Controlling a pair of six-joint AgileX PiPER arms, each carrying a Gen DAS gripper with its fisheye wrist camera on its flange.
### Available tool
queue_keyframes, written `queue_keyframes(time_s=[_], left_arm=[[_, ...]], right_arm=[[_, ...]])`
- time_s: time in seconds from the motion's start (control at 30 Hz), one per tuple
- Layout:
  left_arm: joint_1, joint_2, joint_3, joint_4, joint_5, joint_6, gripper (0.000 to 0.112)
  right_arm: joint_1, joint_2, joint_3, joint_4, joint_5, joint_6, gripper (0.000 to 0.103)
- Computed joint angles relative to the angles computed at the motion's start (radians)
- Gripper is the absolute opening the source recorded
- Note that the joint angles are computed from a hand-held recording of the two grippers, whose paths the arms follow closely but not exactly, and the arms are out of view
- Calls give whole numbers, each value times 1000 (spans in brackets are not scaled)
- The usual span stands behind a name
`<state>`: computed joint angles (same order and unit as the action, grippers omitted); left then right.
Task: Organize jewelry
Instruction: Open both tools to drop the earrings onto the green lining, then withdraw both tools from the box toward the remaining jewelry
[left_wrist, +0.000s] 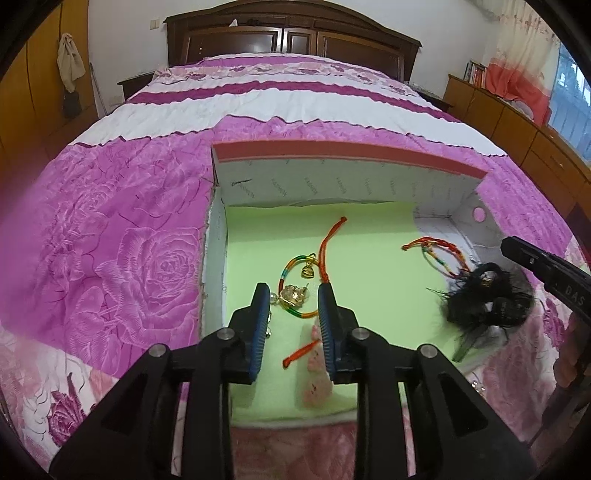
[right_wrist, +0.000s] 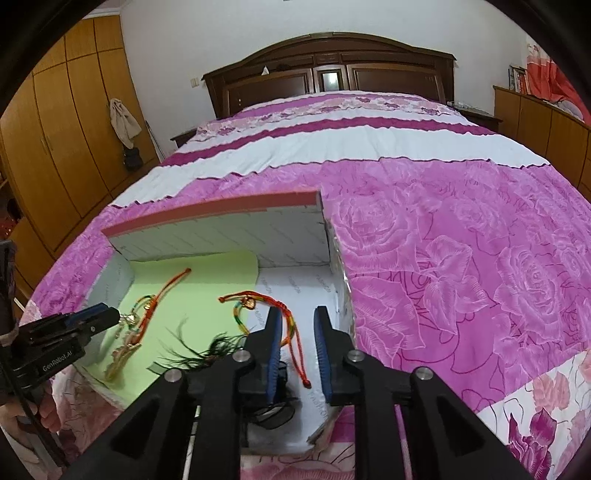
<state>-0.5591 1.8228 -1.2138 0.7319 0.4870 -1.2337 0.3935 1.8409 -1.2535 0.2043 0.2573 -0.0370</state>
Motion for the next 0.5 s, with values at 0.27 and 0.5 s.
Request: queue_keyframes(time_s=[0.27, 0.5], left_arm=[[-42, -101, 71, 23, -1, -30, 19], [-93, -169, 112, 35, 8, -54, 22]], right_arm=[[8, -107, 66, 120, -6, -86, 26], [32, -221, 147, 125, -10, -79, 26]])
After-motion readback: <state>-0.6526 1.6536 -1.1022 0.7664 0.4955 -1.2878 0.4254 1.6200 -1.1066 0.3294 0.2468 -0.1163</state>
